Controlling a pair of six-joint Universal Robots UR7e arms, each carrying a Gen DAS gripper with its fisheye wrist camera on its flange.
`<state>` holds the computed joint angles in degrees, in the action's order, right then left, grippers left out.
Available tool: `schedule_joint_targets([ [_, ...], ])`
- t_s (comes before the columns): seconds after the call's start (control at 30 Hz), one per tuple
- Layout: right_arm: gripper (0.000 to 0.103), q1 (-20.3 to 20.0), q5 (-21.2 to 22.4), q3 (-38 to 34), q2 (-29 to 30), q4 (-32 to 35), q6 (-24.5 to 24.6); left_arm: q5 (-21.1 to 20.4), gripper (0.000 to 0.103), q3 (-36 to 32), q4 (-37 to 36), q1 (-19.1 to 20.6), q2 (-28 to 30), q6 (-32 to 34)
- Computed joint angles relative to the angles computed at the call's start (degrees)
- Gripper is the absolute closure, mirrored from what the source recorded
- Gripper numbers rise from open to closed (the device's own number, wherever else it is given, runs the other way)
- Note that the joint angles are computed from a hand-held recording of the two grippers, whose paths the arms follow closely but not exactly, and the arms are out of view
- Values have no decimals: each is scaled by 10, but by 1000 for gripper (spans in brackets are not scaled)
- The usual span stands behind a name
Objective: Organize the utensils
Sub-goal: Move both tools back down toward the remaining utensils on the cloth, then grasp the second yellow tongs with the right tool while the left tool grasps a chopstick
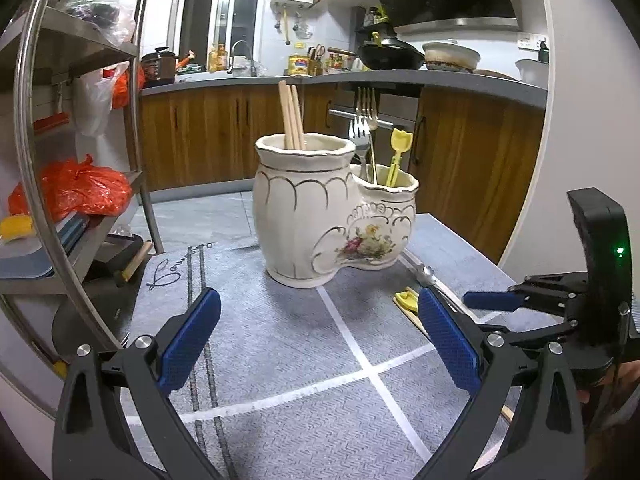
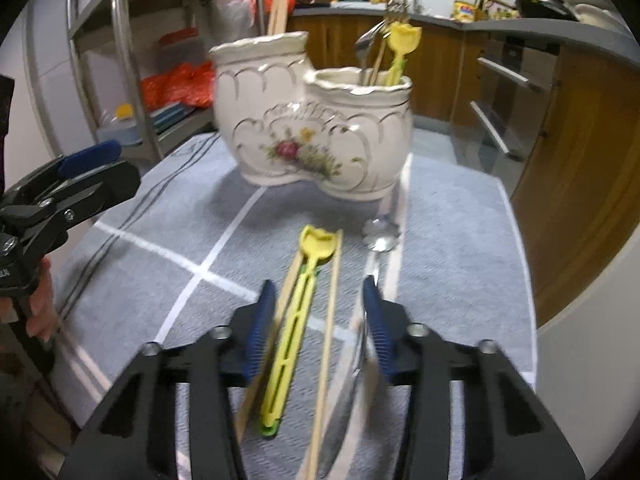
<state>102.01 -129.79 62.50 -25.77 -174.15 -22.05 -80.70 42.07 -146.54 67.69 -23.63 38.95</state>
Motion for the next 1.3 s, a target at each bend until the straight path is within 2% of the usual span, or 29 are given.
schedule_joint_targets([
  [0.07, 74, 0, 1, -4, 2, 10, 1, -3, 6, -4, 4, 1, 1, -2],
  [0.17, 79, -2, 10, -6, 1, 30, 13, -4, 6, -10, 11, 1, 4, -5],
  [0.33, 81, -5, 11, -11, 2, 42, 25, -6, 6, -11, 15, 1, 4, -5],
  [0.57, 82, -18, 66, -12, -9, 82, 73, -6, 6, -8, 12, 1, 3, -3],
  [0.67, 87, -21, 82, -5, -17, 87, 87, -5, 6, -8, 11, 1, 3, -6],
  [0.77, 93, -19, 77, -2, -17, 78, 81, -4, 6, -6, 10, 1, 3, -7],
  [1.0, 93, -16, 80, 15, -25, 39, 67, -1, 6, 1, 9, -1, 0, -3],
  [1.17, 93, -8, 40, 26, -30, -42, 24, 8, 6, 17, 30, -8, -7, -21],
  [1.3, 93, -13, 32, 38, -40, -64, 24, 34, 6, 53, 26, -22, -16, -24],
])
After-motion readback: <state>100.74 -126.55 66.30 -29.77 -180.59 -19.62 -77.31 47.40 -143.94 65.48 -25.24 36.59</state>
